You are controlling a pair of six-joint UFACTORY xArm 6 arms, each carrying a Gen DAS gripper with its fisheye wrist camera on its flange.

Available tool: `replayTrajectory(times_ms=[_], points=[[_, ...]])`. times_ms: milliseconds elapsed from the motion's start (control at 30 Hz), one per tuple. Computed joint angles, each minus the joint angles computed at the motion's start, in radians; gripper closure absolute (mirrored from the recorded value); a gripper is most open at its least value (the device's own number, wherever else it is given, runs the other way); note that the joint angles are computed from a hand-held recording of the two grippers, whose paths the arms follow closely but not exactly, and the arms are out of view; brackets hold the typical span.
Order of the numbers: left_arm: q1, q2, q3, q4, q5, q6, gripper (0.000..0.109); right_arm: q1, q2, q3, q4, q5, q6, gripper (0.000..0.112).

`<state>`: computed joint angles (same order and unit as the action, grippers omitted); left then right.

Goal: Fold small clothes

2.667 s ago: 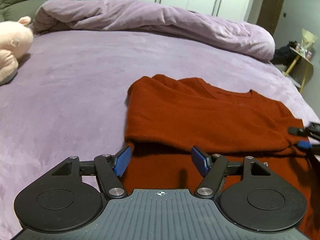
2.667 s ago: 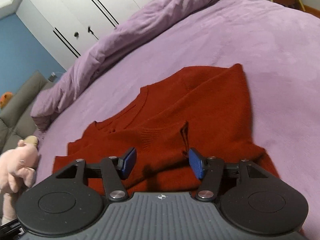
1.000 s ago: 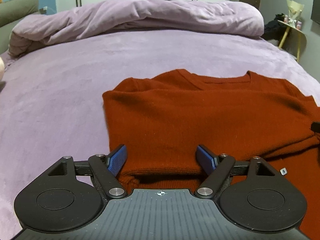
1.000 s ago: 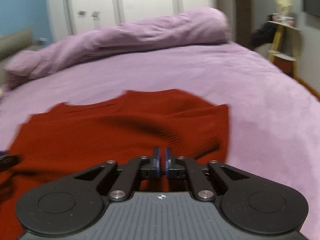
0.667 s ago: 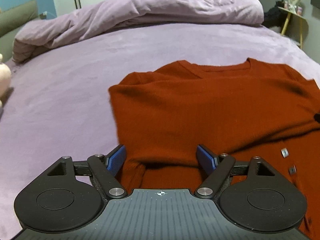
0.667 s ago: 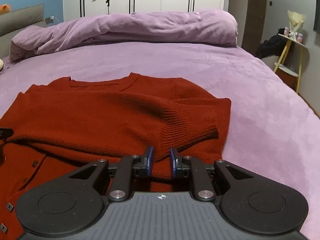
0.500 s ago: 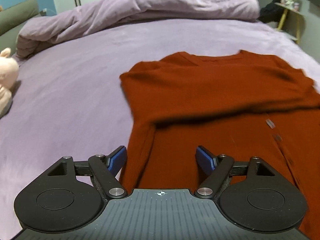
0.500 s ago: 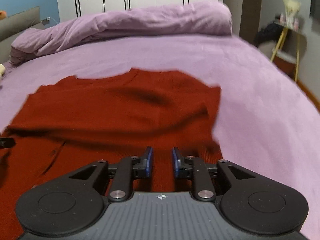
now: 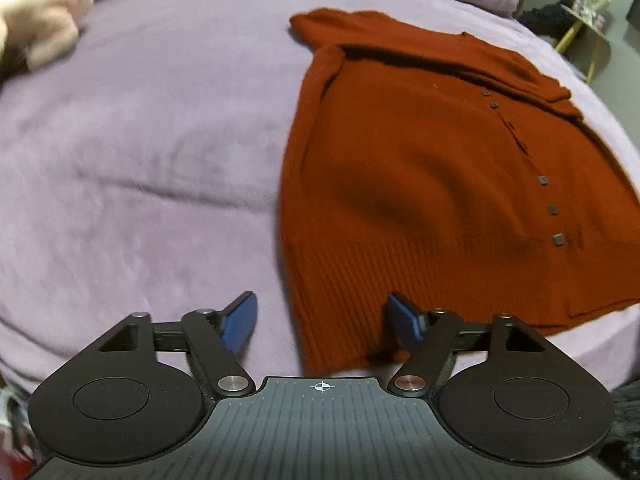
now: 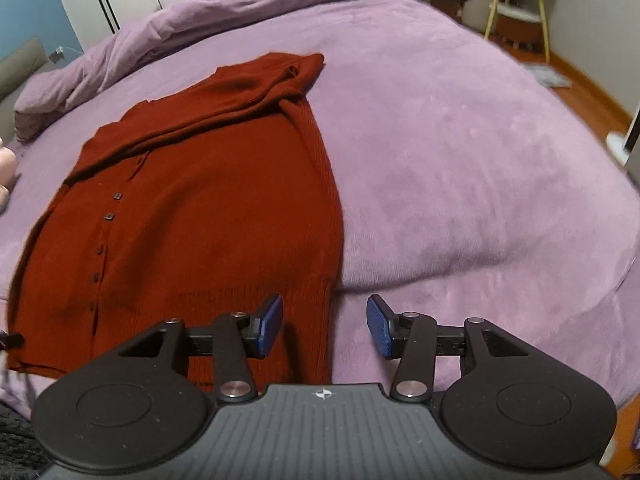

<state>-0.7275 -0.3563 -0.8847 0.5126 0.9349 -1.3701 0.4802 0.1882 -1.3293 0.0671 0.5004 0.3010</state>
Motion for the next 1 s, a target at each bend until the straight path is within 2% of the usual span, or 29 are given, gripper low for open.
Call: replayTrajectory(times_ms=[100, 233, 300, 367, 500, 633, 767, 867, 1000], points=[[0.033, -0.023, 0.039, -0.045, -0.084, 0.036, 0.039, -0.011, 0.016, -0.017, 0.239, 0.046, -0.15, 0.068], [0.056, -0.048, 0.067, -0.077, -0.11, 0.032, 0.051, -0.01, 0.026, 0.005, 0.363, 0.037, -0.186, 0.081], [0.061, -0.056, 0.079, -0.088, -0.129, 0.034, 0.073, -0.012, 0.017, 0.029, 0.412, 0.008, -0.2, 0.092], [0.077, -0.07, 0.098, -0.127, -0.17, 0.066, 0.081, -0.018, 0.009, 0.042, 0.464, 0.007, -0.216, 0.104], [0.099, -0.07, 0.115, -0.169, -0.226, 0.089, 0.099, -0.025, 0.004, 0.051, 0.577, 0.007, -0.288, 0.107], [0.122, -0.099, 0.141, -0.144, -0.326, 0.047, 0.1, -0.035, 0.006, 0.042, 0.804, 0.027, -0.413, 0.108], [0.164, -0.094, 0.096, 0.013, -0.382, -0.062, 0.101, -0.048, 0.041, -0.022, 1.021, 0.033, -0.519, 0.108], [0.198, -0.026, -0.003, 0.141, -0.354, -0.117, 0.101, -0.038, 0.106, -0.127, 1.013, -0.016, -0.522, 0.108], [0.244, 0.098, -0.137, 0.249, -0.325, -0.167, 0.101, -0.008, 0.262, -0.35, 0.762, -0.112, -0.386, 0.108]])
